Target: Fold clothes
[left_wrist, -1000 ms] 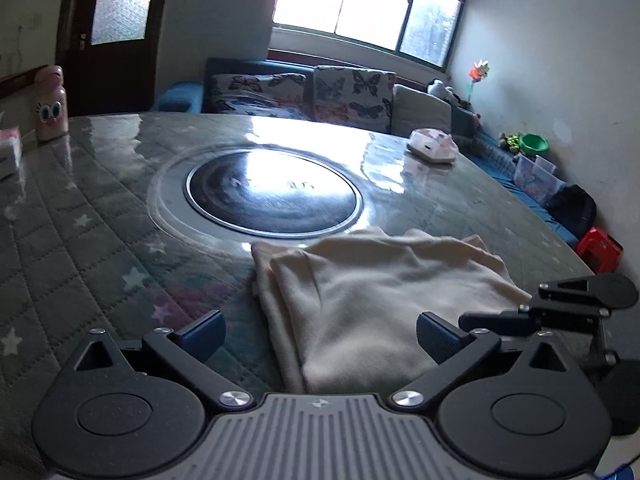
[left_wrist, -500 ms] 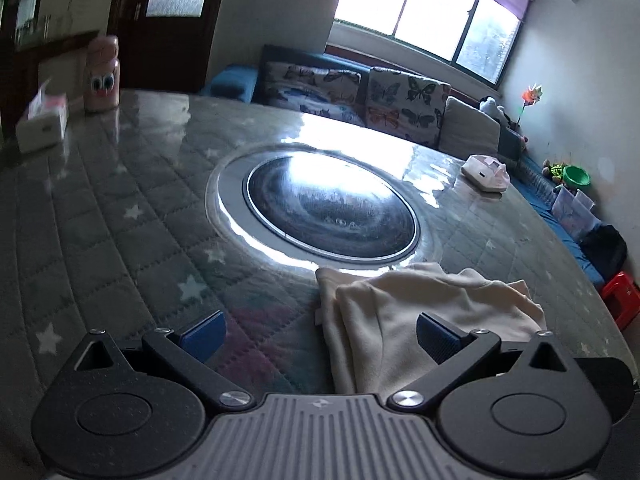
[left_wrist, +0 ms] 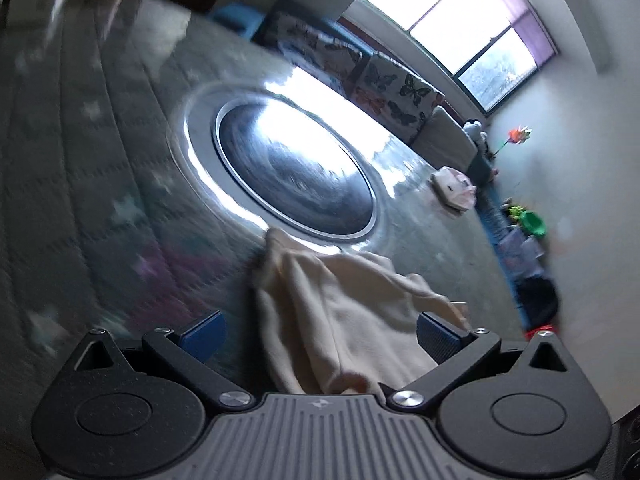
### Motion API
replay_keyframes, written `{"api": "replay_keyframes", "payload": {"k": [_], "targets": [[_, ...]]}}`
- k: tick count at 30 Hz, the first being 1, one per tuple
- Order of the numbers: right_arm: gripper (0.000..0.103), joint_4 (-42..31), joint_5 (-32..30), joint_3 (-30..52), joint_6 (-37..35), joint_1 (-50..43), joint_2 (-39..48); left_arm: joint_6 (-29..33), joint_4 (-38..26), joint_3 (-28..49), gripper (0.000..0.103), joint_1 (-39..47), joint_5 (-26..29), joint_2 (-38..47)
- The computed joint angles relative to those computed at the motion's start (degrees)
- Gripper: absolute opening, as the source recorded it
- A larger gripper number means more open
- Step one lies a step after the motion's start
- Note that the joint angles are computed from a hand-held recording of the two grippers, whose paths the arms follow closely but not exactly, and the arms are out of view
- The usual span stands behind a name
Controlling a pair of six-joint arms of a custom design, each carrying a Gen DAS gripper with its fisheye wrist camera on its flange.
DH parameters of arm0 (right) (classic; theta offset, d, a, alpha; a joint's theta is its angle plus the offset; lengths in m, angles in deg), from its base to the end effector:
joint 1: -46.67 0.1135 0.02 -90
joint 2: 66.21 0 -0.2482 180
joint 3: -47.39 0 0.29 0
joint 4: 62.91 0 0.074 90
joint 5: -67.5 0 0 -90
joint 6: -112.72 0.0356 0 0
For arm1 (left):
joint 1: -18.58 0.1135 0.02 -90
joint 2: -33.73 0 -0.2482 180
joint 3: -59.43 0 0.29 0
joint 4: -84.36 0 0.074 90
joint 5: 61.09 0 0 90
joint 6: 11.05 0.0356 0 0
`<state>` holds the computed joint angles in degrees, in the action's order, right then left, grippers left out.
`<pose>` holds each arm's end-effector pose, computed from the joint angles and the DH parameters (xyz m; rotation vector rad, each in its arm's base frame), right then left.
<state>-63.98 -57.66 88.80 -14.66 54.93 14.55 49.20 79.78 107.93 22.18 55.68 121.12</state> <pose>0.2770 0.0609 0.1078 -1.1156 1.8461 0.4067 0.3116 0.0035 0.1066 -0.4425 2.3122 -0.7706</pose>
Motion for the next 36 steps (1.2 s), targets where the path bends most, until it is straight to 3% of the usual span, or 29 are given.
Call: {"api": "replay_keyframes", "payload": {"k": [5,8,13,16,23,25,27,29,31,36], "targets": [[0.008,-3.77,-3.98,0.56,0.79,-3.39,-2.38,-8.75,4.35,1.69,0.1,0.9,6.56,5.77],[0.008,-5.09,-5.7,0.64,-0.01,-4.88,-2.85,-9.58,5.01,2.68,0.085,0.53,7.15,7.31],[0.007,-5.18,-7.91,0.54,-0.64,-6.71,-2.3,-11.7,7.03,3.84,0.044,0.62,9.66,10.96],[0.008,-5.21,-8.72,0.69,-1.25,-7.73,-1.63,-12.31,8.0,4.0,0.029,0.84,10.08,12.34],[0.013,-8.71,-9.74,2.02,0.66,-14.67,-1.75,-9.63,7.17,4.08,0.027,1.34,10.66,12.38],[0.021,-9.05,-9.31,2.61,1.91,-16.99,-1.47,-8.82,7.52,3.66,0.027,1.39,10.61,12.21],[0.023,-8.2,-8.37,3.29,3.88,-19.41,-0.49,-8.26,7.73,3.39,0.027,1.39,10.52,12.04],[0.026,-4.88,-4.5,6.46,8.51,-21.06,4.31,-7.6,7.86,3.11,0.028,1.28,10.29,11.8],[0.038,-2.17,-1.68,8.52,11.69,-23.37,8.19,-6.72,7.72,3.03,0.029,0.99,9.83,11.54],[0.038,1.92,2.61,13.91,18.86,-26.0,17.74,-4.1,5.42,4.0,0.029,0.5,9.08,11.21]]}}
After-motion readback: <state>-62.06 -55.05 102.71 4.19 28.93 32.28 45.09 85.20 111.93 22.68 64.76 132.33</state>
